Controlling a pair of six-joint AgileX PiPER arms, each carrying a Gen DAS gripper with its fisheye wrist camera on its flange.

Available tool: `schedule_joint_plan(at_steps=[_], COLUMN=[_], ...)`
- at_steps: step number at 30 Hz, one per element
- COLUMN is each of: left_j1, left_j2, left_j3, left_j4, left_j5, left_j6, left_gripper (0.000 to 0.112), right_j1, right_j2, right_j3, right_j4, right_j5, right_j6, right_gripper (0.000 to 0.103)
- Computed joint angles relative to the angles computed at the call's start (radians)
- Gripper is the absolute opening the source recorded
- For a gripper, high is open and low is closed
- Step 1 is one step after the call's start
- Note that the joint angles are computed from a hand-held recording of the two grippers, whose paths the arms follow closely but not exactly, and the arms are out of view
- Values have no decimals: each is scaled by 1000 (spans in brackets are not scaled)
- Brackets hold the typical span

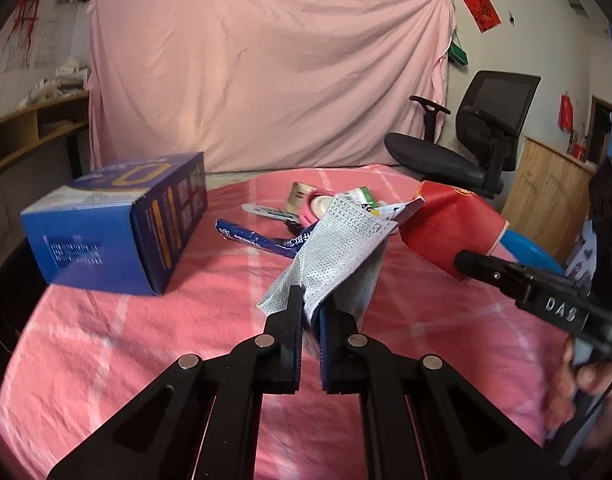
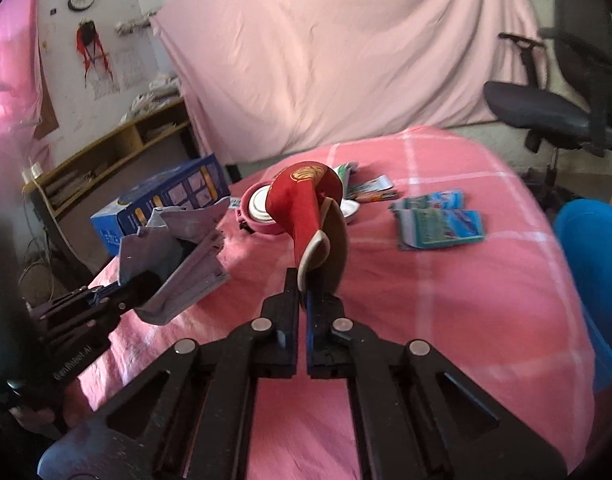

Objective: Collect trash
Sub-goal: 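Carry the mask and red cup over the blue bucket with both tools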

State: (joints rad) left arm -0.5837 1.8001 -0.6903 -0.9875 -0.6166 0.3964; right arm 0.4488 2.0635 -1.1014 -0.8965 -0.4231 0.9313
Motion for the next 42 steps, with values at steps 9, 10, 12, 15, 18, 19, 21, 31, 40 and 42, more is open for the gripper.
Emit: schedule_joint_plan(at_steps=[9,10,12,15,18,19,21,31,40,42], left_j1=[-54,-49,-30,-15,-44,-50,-48,-87,-43,-37], left_j2=[63,61,52,49,68,68,63,87,65,41], left_j3=[-77,-73,-54,-61,-93,-87,-74,-153,-148,-112], left_j4=[-152,-109,29,147,18,24,61,-294,-285,-252], left_j5=[83,95,133,198,180,169,162,157,209,204], left_j6=[156,115,-16,-97,41,24,-23,383,384,337], left_gripper=[5,5,5,4,4,4,4,4,4,4], right_j1=[-33,-36,-45,-53,-59,-61,-64,-83,-21,-14], right_j2=[-37,-36,-31,-29,-31,-33,-36,-83,22,23], right_j3=[99,101,100,105,109,115,126,187,19,15], right_j4=[221,225,222,226,229,236,258,159,-163,-165], right_j5=[-73,-73,-76,-83,-84,-85,-89,-256,-22,-2], right_j6=[-233,-234,-225,-216,-217,-224,-244,-208,123,128], right_gripper=[17,17,17,17,17,17,17,17,17,17])
